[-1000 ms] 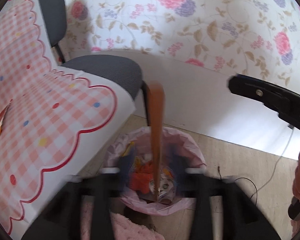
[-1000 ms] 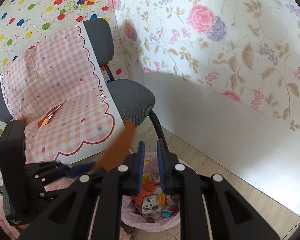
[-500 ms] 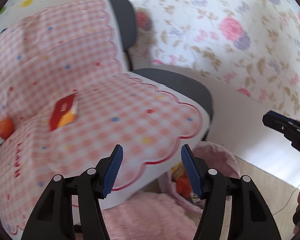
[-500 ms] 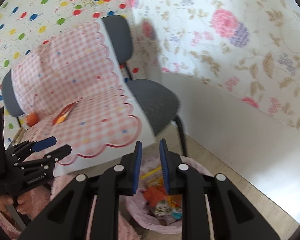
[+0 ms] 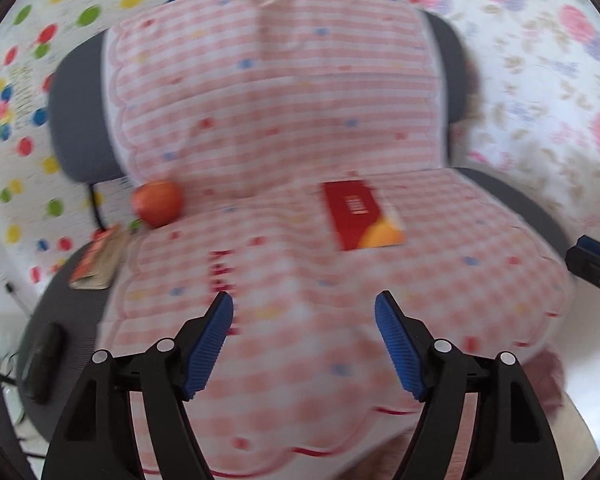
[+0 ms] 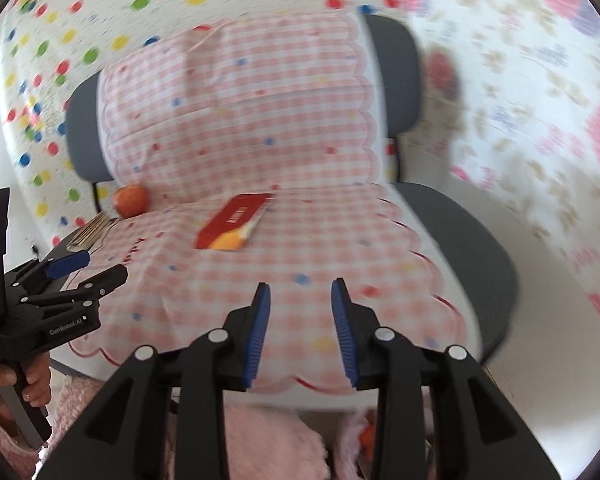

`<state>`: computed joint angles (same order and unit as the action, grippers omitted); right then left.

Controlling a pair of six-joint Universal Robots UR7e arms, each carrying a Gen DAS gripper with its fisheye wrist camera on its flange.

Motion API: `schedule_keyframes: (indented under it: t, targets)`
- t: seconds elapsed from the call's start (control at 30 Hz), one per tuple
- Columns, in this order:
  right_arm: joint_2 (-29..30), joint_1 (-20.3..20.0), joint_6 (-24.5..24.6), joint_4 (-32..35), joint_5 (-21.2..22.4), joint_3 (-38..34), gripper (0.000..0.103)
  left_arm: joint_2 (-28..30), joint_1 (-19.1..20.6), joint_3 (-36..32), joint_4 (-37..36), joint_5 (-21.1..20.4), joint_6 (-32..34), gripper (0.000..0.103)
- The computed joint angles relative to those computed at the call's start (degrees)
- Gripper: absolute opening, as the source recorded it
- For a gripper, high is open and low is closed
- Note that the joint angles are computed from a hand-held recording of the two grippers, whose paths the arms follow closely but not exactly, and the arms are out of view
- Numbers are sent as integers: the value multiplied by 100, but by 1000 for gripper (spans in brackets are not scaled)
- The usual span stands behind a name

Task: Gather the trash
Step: 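Move both tools back over the red box on the chair, then grasp the red box with the right tool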

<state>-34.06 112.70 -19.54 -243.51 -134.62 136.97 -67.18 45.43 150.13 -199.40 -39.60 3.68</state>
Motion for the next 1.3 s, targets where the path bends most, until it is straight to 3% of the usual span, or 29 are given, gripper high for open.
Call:
schedule_keyframes:
  t: [0.3,0.37,0.43,0.7,0.77,0.87,0.97,1.03,1.17,1.2,1.3]
  targets:
    - [312,-335,22,1843,431,-1434,47,58,846,-706,105,81,613,74]
    - [404,-430,43,2060,407,-1689,54,142,973,-880,109,99,760,74]
    - [497,-519,64,2237,377,-1929,68,194,1054,-1007,146,76,817,74]
    - [752,-807,613,3381,200,-2797,69,302,1398,-1431,328,-214,858,74]
    - [796,-857,758,3487,278,-2866,70,314,1428,-1448,329,-249,859,74]
    - [977,-771,657,3417,43,-3032,73,326,1475,-1464,358,-276,839,74]
    - [1091,-675,402,3235,-17,-3073,58,296,1527,-1453,461,-304,741,74]
    - [1090,-601,327,3177,38,-3053,36,257,1542,-1432,529,-289,691,74]
    - [1090,-362,-87,2498,-16,-2961,16,148,1501,-1316,498,-248,672,74]
    - [1061,-323,-168,2372,11,-2917,5,114,1471,-1272,464,-223,670,74]
    - [810,-142,-427,1979,111,-2610,2,-3,1386,-1169,474,-213,595,74]
